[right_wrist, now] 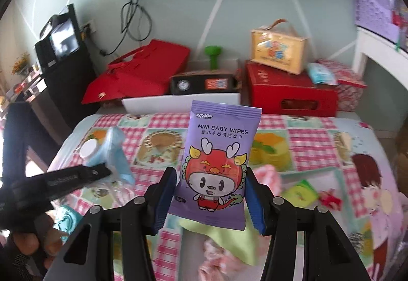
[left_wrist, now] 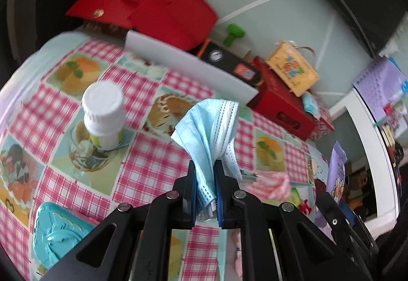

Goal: Organize soft objects
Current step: 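Lift the face mask and wipes pack and carry both over the tray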

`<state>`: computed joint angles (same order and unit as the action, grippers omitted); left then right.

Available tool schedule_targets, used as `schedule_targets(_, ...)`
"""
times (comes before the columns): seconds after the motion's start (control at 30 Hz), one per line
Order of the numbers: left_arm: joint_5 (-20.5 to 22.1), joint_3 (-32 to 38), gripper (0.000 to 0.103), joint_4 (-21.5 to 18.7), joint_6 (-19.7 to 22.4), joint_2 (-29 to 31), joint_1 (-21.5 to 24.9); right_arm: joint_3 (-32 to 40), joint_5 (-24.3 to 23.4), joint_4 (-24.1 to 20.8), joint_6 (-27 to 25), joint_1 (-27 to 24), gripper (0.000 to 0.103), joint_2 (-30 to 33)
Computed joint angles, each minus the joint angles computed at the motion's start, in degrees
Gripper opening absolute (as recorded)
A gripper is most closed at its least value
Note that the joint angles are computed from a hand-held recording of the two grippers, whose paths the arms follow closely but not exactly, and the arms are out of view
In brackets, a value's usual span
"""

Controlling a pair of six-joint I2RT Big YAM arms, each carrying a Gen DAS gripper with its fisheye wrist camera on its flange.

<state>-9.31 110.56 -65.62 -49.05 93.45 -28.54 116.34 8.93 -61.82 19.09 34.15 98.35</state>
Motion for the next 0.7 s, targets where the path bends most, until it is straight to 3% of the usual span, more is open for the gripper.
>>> schedule_targets(0.33,-1.52,3.54,0.012,1.71,8.47,0.37,-6.01,-10.8,3.71,2.07,3.93,-3.82,0.055,-9.68)
schedule_targets(0.7,2.14,4.69,0.012,0.69,12.12,2.78,-10.33,-17.07,2.01,-0.5,6.45,-5.96,0.055,-12.79)
